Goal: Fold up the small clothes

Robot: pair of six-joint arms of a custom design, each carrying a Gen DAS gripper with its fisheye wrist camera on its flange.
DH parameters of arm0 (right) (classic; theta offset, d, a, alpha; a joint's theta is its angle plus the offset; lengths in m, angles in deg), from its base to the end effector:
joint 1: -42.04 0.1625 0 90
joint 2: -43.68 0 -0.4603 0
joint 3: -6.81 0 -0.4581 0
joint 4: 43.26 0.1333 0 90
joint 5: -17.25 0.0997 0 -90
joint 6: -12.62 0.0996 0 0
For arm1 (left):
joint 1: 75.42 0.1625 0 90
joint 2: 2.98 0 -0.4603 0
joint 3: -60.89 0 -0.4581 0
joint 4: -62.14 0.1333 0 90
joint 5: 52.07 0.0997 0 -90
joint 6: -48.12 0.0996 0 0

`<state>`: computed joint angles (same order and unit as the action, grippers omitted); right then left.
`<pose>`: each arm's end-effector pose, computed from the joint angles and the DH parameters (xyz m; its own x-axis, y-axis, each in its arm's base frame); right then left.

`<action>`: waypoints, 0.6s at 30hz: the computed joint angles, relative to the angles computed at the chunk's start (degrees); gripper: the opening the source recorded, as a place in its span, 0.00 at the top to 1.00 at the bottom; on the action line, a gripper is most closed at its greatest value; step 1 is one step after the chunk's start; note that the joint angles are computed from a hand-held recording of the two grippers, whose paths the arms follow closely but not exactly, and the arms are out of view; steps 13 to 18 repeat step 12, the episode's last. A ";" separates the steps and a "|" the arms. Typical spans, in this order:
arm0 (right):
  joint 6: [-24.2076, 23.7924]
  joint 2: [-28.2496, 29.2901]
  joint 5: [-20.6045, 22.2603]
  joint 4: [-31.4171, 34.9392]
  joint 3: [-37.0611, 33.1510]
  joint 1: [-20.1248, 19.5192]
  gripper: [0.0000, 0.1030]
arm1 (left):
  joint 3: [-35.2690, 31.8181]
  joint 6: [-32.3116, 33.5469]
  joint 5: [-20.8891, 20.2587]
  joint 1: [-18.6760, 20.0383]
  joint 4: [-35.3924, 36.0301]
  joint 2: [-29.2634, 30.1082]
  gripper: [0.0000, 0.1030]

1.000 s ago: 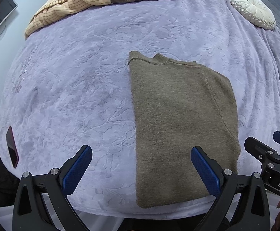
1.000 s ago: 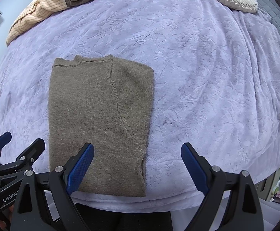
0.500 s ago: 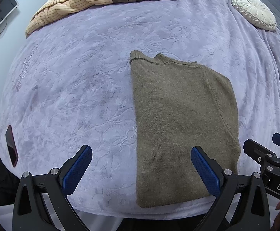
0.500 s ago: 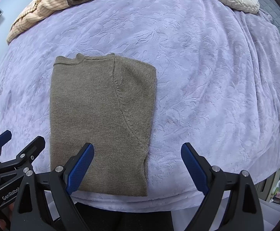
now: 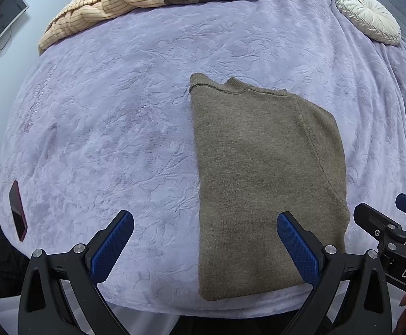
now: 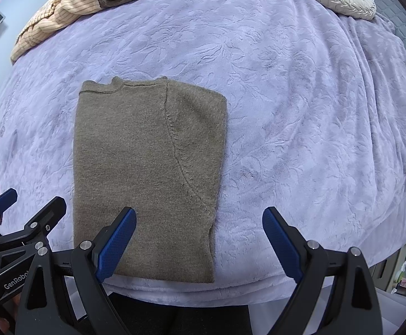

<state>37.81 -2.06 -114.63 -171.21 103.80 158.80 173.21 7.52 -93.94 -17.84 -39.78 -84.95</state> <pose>0.3694 -0.5842 0.0398 -0.7255 -0.0576 0.6858 -0.1430 0.9874 -0.0683 -0.1107 -0.5613 0.2922 -0.6630 -0.0986 -0.7421 0.1017 0.9703 -0.2197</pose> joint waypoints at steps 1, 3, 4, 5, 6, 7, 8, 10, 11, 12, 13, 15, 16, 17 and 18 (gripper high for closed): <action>0.01 0.01 0.01 0.07 -0.05 0.00 0.09 | 0.02 -0.05 0.07 -0.01 0.03 -0.01 0.00; 0.10 0.02 0.01 0.18 -0.09 0.01 0.09 | 0.10 -0.07 0.08 -0.02 -0.02 -0.09 0.00; 0.22 0.00 0.04 0.20 -0.01 0.07 0.09 | 0.14 -0.11 0.13 -0.03 -0.09 -0.13 0.00; 0.39 -0.03 0.07 0.24 0.10 0.13 0.09 | 0.24 -0.17 0.26 -0.09 -0.23 -0.20 0.00; 0.47 -0.02 0.09 0.29 0.12 0.15 0.09 | 0.32 -0.08 0.35 -0.11 -0.41 -0.29 0.00; 0.52 -0.04 0.09 0.34 0.14 0.19 0.09 | 0.43 0.07 0.42 -0.16 -0.66 -0.38 0.00; 0.52 -0.04 0.09 0.34 0.14 0.19 0.09 | 0.48 0.35 0.41 -0.16 -0.92 -0.44 0.00; 0.50 -0.03 0.06 0.27 0.15 0.16 0.09 | 0.60 0.69 0.39 -0.21 -1.24 -0.56 0.00; 0.55 -0.02 0.05 0.26 0.17 0.17 0.10 | 0.61 0.78 0.34 -0.21 -1.29 -0.59 0.00; 0.47 -0.01 0.08 0.29 0.11 0.12 0.10 | 0.61 0.84 0.22 -0.17 -1.30 -0.63 0.00; 0.47 -0.01 0.08 0.29 0.11 0.12 0.10 | 0.61 0.84 0.22 -0.17 -1.30 -0.63 0.00; 0.47 -0.01 0.08 0.29 0.11 0.12 0.10 | 0.61 0.84 0.22 -0.17 -1.30 -0.63 0.00; 0.47 -0.01 0.08 0.29 0.11 0.12 0.10 | 0.61 0.84 0.22 -0.17 -1.30 -0.63 0.00; 0.47 -0.01 0.08 0.29 0.11 0.12 0.10 | 0.61 0.84 0.22 -0.17 -1.30 -0.63 0.00; 0.47 -0.01 0.08 0.29 0.11 0.12 0.10 | 0.61 0.84 0.22 -0.17 -1.30 -0.63 0.00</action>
